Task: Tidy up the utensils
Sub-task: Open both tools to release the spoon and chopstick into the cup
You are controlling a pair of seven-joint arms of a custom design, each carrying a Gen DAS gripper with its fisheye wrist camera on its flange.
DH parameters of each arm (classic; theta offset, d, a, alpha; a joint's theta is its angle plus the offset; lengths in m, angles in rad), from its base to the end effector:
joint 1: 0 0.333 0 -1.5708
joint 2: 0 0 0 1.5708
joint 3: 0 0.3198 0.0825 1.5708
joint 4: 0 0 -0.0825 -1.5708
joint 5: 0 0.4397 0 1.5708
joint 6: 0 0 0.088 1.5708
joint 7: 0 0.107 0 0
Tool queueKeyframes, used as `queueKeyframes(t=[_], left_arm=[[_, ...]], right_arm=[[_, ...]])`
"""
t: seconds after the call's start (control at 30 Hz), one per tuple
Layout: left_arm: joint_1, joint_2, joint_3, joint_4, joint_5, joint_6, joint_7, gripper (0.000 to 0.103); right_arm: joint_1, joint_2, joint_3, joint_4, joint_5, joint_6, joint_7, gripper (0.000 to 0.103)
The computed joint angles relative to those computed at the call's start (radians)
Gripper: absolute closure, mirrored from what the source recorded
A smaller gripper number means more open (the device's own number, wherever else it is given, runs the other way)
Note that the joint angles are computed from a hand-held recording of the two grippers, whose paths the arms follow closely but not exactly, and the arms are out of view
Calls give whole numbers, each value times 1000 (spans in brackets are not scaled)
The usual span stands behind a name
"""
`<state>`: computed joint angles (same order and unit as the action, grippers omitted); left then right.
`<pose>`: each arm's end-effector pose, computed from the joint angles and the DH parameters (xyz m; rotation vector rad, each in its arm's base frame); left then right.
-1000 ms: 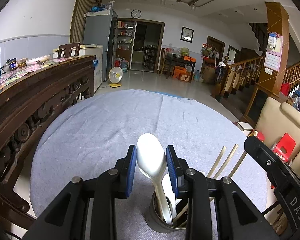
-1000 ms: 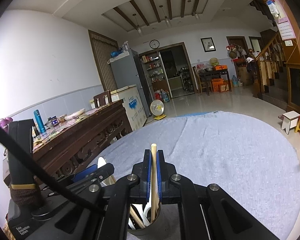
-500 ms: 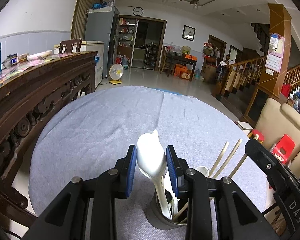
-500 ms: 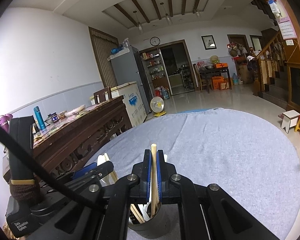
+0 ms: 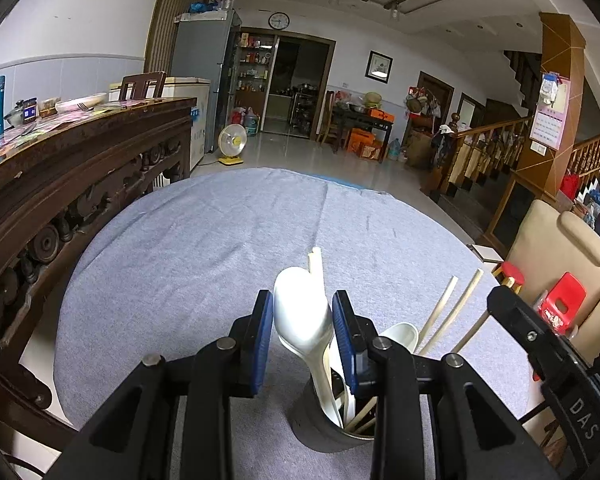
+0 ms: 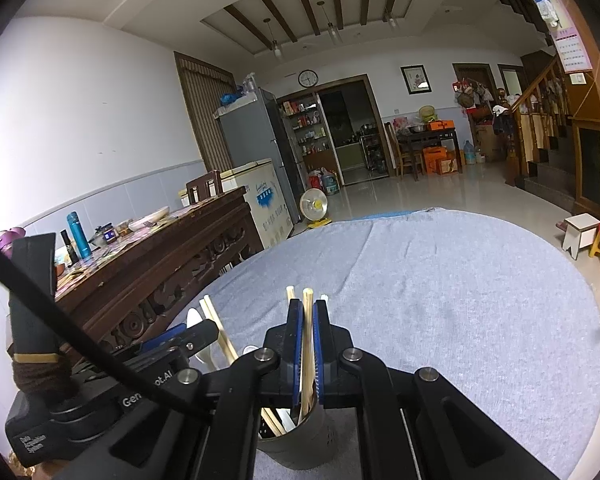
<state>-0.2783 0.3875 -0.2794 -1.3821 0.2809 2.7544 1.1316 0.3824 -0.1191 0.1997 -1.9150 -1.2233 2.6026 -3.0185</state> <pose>0.6776 -0.3832 0.6148 -1.5079 1.9297 -1.2263 0.5097 0.3656 0.6169 -1.2371 1.6019 -0.8243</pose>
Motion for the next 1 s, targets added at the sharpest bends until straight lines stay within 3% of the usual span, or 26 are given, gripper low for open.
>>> queueKeyframes(t=[0.3,0.6,0.67,0.73,0.9,0.97,1.0], left_arm=[[-6,-19,1,-20,8,-11,12,71],[-15,-51,26,-45,44,-33,-69,70],[-9,-55,24,-46,38,-42,-74,58],[-4,-61,23,-52,33,-40,-79,53],[1,-82,30,-68,41,-32,-104,47],[-4,-94,41,-77,63,-30,-130,33],[-6,-99,47,-80,76,-33,-145,31]], right_arm=[[4,10,-5,0,25,18,-23,97],[6,4,-4,-14,46,4,-34,94],[8,11,-3,-6,48,-1,-39,67],[6,2,-1,-15,20,7,-9,46],[3,-31,14,-34,-46,-30,56,44],[0,-55,20,-50,-55,-49,77,39],[-2,-70,23,-60,-56,-59,83,37]])
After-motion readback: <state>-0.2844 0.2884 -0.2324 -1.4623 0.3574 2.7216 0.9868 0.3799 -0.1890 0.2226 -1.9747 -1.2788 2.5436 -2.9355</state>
